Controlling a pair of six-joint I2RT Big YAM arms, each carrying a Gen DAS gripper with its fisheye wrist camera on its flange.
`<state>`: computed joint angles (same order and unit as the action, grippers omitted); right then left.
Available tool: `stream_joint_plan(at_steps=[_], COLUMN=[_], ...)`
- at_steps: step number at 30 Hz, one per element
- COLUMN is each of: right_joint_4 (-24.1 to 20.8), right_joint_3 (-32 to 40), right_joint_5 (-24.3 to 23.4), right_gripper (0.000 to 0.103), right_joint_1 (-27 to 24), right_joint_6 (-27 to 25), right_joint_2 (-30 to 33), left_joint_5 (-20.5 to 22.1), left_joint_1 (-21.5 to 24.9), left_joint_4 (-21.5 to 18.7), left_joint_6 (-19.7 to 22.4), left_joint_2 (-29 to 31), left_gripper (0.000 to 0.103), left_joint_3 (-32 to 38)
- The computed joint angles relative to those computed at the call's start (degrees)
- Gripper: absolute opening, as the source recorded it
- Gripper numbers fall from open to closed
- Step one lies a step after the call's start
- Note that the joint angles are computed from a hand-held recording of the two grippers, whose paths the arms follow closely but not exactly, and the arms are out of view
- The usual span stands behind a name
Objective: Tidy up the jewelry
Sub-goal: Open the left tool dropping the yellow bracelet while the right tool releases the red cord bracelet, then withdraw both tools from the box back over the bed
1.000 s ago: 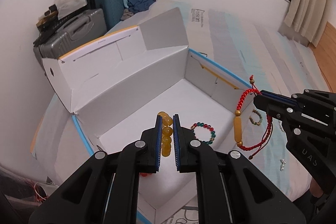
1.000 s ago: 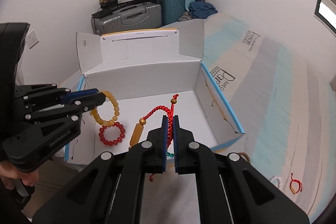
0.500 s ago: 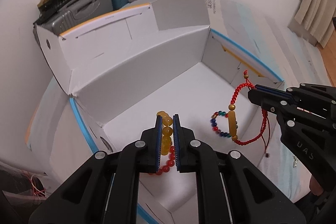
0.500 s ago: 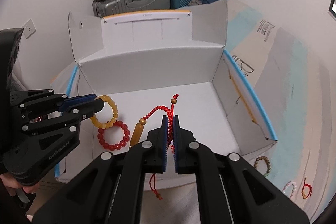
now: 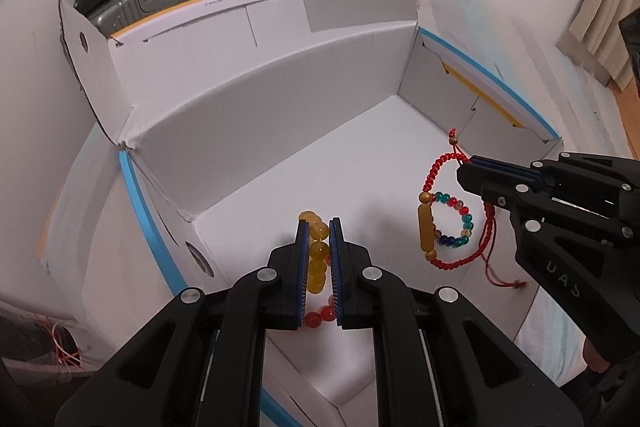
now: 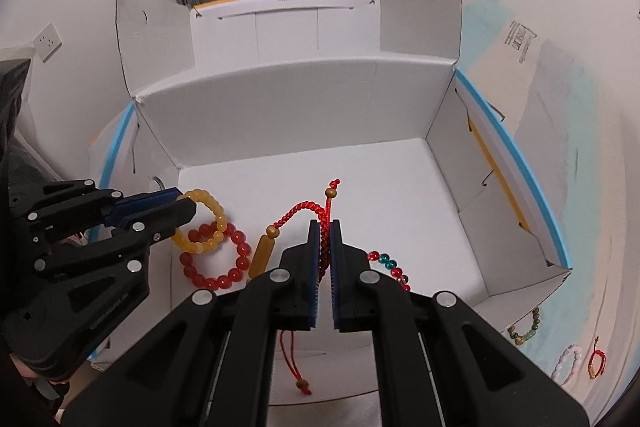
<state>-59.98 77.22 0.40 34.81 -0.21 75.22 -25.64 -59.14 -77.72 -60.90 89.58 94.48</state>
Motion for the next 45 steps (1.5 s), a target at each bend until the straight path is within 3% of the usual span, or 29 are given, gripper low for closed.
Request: stream_joint_plan(at_steps=[9, 14, 15, 16, 17, 18, 20, 21, 22, 24, 33, 38, 42, 45], right_joint_4=[-0.6, -0.7, -0.7, -0.4, 0.4, 1.4, 1.6, 1.5, 1.5, 2.2, 2.7, 2.5, 2.8, 2.6], right_joint_3=[-1.1, -1.5, -1.5, -1.8, -2.2, -2.8, -2.9, -2.9, -2.9, -3.3, -3.6, -3.9, -4.6, -4.9], right_joint_5=[0.4, 0.7, 0.9, 1.2, 1.8, 2.4, 3.9, 3.2, 2.6, 2.0, 2.4, 2.9, 2.7, 2.8], right_gripper=[0.007, 0.007, 0.016, 0.04, 0.047, 0.052, 0.052, 0.053, 0.061, 0.07, 0.075, 0.082, 0.093, 0.093], right_joint_1=[0.2, -0.1, -0.2, -0.2, -0.2, -0.2, -0.4, -1.0, -1.5, -2.4, -4.2, -5.2, -6.9, -8.3], right_joint_6=[0.2, 0.3, 0.3, 0.4, 0.5, 0.3, 0.4, 0.5, 0.6, 0.6, -0.8, -1.4, -1.5, -2.2], right_joint_2=[1.4, 2.1, 2.1, 2.0, 1.7, 1.1, 1.0, 0.9, 0.8, 0.1, -3.9, -6.3, -8.7, -10.4], left_joint_5=[0.1, -0.4, -0.6, -0.8, -0.9, -1.6, -4.0, -4.8, -5.3, -6.1, -9.3, -10.7, -11.4, -12.1], left_joint_1=[0.0, 0.1, 0.2, 0.1, 0.1, -0.1, -0.4, -0.4, -0.3, -0.3, -1.4, -2.4, -3.2, -3.8], left_joint_4=[0.7, 1.7, 1.8, 1.8, 1.8, 0.8, -2.0, -1.6, -0.9, -1.7, -6.6, -10.0, -12.3, -13.5], left_joint_6=[0.9, 0.4, 0.5, 0.6, 1.0, 1.1, -0.7, -1.3, -1.8, -1.9, -3.1, -4.2, -5.0, -5.1], left_joint_2=[0.9, 0.6, 0.6, 0.7, 0.9, 1.5, 2.3, 1.9, 1.2, 1.2, 3.0, 4.6, 6.2, 7.5], left_gripper=[0.01, 0.015, 0.018, 0.027, 0.038, 0.041, 0.071, 0.078, 0.087, 0.089, 0.096, 0.097, 0.097, 0.097], left_joint_3=[-0.2, -0.7, -0.7, -0.5, -0.1, 0.9, 2.4, 2.0, 1.5, 2.0, 6.5, 10.0, 13.2, 15.6])
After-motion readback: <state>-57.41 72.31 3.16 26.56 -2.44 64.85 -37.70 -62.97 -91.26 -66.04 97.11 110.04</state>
